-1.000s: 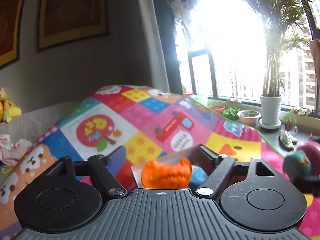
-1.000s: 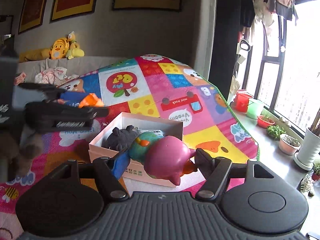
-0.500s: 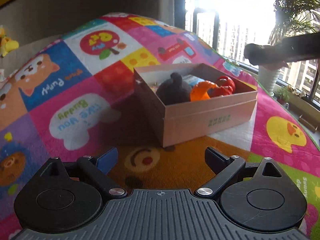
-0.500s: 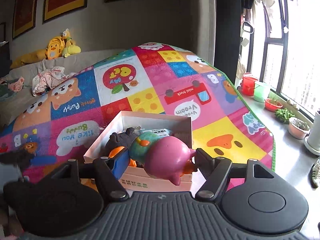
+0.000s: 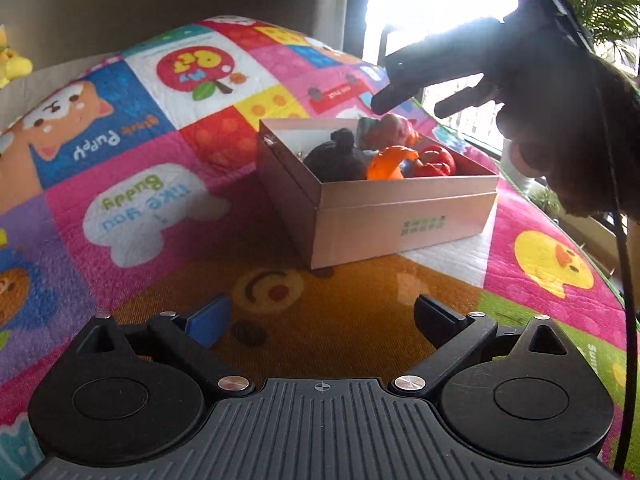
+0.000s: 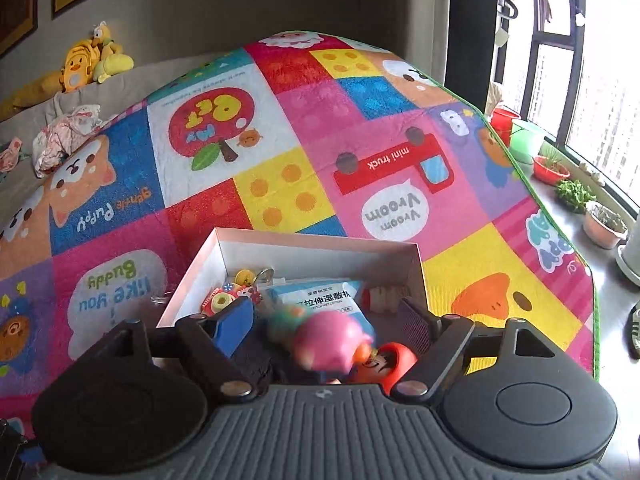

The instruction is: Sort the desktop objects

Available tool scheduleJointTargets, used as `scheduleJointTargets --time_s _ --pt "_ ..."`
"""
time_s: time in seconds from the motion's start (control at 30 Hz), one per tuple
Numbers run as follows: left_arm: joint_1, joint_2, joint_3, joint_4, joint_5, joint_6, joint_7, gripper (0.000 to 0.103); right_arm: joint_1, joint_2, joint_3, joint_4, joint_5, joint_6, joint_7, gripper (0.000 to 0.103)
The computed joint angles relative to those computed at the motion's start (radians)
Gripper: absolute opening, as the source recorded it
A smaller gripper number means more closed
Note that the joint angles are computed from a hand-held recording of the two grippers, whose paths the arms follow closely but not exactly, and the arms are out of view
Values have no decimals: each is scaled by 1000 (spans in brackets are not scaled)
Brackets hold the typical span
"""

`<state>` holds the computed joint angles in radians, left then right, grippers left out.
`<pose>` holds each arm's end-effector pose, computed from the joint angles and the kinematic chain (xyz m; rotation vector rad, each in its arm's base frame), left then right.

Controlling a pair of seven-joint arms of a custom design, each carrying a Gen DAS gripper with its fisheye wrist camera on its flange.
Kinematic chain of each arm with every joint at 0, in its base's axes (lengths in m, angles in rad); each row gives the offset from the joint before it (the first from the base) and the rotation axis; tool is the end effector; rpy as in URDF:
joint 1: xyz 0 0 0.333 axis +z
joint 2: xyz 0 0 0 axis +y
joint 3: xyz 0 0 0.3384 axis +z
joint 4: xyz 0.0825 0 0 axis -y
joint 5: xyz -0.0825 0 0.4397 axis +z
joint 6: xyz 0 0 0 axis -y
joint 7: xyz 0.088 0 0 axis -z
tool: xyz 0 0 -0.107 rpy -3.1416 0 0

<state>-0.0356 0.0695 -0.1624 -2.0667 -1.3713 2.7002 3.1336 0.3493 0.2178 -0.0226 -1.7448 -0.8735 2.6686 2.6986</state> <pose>0.6325 -0.0917 0.4328 -1.1470 2.2257 -1.2601 0.6779 0.2550 0.5197 -1.5590 1.8086 -0.8803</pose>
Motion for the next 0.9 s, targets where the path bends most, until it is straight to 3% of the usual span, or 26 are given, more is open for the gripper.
scheduleJointTargets --time_s 0.13,0.23,0.33,0.4,0.47,0.63,0.8,0.83,0.87,0.9 --pt "-1 3 -2 2 13 8 -28 101 -19 -66 31 -102 65 110 -84 80" --pt "-2 -5 -5 -6 -18 15 21 101 -23 -59 56 -117 155 128 -169 76" --pt "-4 -21 -3 -22 -94 3 133 101 -2 -2 59 -55 197 47 -216 63" --pt "-8 -32 -1 -33 -149 -2 206 101 -4 31 67 -16 272 -4 -267 40" --pt "-12 -35 4 -36 -163 -7 225 101 8 30 53 -10 278 -21 -264 37" --pt "-16 -27 9 -28 -125 -11 177 101 33 -9 9 -7 146 15 -141 37" --pt "-15 -26 10 -27 -120 -14 170 101 21 107 -17 169 102 71 -70 38" --pt "-15 -25 10 -27 -121 -12 168 101 32 144 -36 218 84 67 -51 43" --pt "-14 -25 10 -27 -125 -11 166 101 48 170 -59 254 58 50 -27 59" --pt "-13 -25 10 -27 -128 -10 164 101 65 204 -84 301 26 18 -9 62"
